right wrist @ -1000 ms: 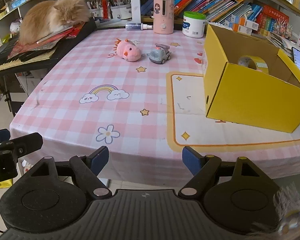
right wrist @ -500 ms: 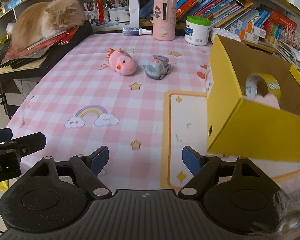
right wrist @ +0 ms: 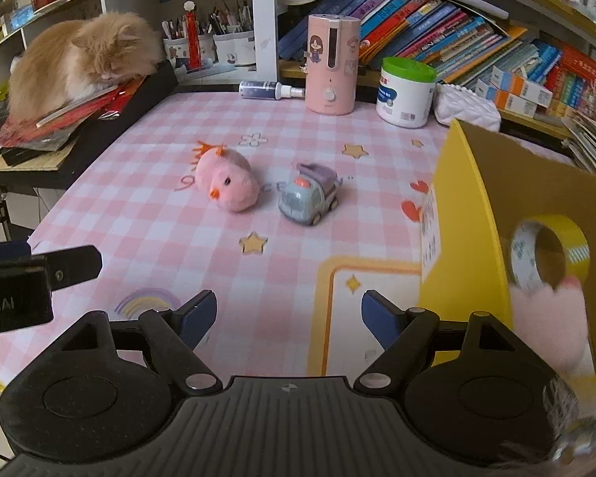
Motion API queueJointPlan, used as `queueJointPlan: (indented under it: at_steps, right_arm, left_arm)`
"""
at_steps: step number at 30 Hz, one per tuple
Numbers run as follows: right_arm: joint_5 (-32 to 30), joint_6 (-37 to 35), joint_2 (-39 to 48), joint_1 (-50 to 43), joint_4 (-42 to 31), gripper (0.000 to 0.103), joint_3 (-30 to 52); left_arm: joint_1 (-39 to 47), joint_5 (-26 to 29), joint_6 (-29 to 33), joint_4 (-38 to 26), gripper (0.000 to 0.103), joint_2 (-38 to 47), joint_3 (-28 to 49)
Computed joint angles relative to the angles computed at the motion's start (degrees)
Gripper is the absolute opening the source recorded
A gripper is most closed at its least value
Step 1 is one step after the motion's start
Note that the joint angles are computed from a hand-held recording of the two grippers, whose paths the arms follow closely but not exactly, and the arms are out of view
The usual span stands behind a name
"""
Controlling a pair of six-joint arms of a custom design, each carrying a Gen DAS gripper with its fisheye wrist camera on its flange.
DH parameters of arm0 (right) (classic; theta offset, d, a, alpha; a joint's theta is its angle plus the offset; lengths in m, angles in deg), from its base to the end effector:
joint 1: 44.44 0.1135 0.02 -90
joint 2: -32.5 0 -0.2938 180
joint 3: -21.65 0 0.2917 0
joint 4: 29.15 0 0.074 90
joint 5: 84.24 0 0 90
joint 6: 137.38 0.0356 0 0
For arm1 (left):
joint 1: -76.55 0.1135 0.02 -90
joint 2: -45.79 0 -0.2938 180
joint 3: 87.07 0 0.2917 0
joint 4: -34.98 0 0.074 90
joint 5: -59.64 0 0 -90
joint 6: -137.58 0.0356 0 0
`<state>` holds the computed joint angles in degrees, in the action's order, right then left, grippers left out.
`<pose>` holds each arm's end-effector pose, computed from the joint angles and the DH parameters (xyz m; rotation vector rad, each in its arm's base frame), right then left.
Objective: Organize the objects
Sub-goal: 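Move the left tool toward the pink plush chick while the right tool approaches the grey-blue toy car, then close the left tool on the pink chick while the right tool grips the toy car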
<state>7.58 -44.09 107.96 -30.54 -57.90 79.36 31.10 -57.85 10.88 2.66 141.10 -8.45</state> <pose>0.2910 0.0708 0.2295 -0.2054 2.3755 0.1047 0.2894 -0.2706 0.2426 -0.0342 2.3083 -0.1407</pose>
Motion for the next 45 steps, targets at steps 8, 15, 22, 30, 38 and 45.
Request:
queueJointPlan:
  at_steps: [8,15,22,30,38,45]
  right_arm:
    - [-1.8,0.5,11.8,-2.5,2.4,0.079,10.3]
    - [-1.7,4.0,24.7,-3.8,-0.4,0.079,22.9]
    - [-1.6,5.2,33.1,-3.5,-4.2,0.078,30.4]
    - [-3.0,4.4,34.8,-4.0,-4.3,0.047,30.7]
    - [-4.4,3.8,30.0,-5.0,-3.0,0.041,26.6]
    - [-6.7,2.6,25.3,-6.6,-4.6,0.041,22.7]
  left_arm:
    - [3.3,0.6,2.4,1.1,0.084,5.6,6.7]
    - [5.3,1.3,2.8,-0.9,0.084,9.9,11.9]
    - [6.2,2.1,3.0,-2.3,0.084,12.6,14.8]
    - [7.0,4.0,4.2,-2.2,0.084,16.7,18.8]
    - [7.9,6.4,4.6,-1.6,0.084,21.3,23.5]
    - [8.0,7.3,5.7,-2.3,0.084,25.3,27.6]
